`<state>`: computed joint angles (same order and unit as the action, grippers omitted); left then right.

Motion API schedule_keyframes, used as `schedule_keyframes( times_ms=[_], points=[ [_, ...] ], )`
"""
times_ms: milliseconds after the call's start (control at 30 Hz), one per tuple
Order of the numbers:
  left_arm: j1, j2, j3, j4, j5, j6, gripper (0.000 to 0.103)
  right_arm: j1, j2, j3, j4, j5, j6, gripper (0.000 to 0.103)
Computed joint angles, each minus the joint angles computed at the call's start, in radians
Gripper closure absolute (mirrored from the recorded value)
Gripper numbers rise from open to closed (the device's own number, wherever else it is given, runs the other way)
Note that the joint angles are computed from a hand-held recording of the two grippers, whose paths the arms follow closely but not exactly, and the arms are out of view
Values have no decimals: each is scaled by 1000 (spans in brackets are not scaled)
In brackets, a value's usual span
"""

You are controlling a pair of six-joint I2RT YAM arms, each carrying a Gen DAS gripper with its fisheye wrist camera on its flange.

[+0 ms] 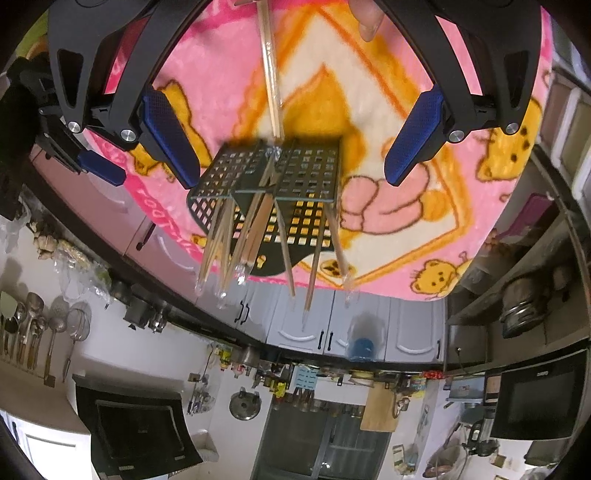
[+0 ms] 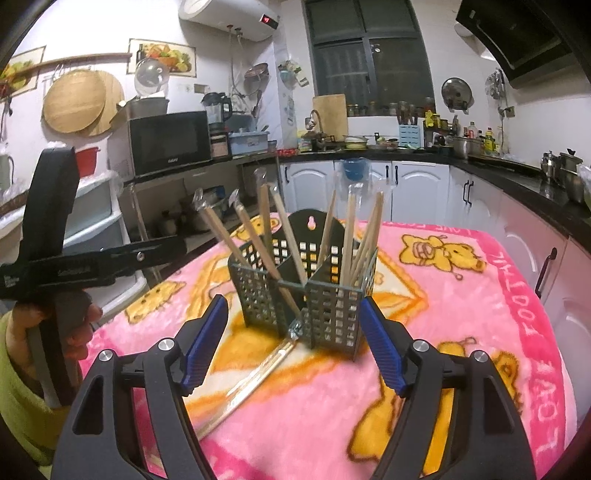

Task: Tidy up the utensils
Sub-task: 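Move both open tools down to the chopsticks lying beside the caddy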

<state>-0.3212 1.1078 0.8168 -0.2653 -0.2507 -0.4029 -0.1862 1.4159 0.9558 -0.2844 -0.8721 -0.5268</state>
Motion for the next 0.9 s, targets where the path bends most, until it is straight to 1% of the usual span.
schedule_keyframes(
  times_ms=[433, 900],
  points=[
    [10, 0, -53, 2, -4, -8, 11, -6, -10, -70, -71, 31, -159, 32],
    [-22, 118, -46, 29, 1, -19, 11, 2, 4, -130, -171, 58, -340, 32]
  ],
)
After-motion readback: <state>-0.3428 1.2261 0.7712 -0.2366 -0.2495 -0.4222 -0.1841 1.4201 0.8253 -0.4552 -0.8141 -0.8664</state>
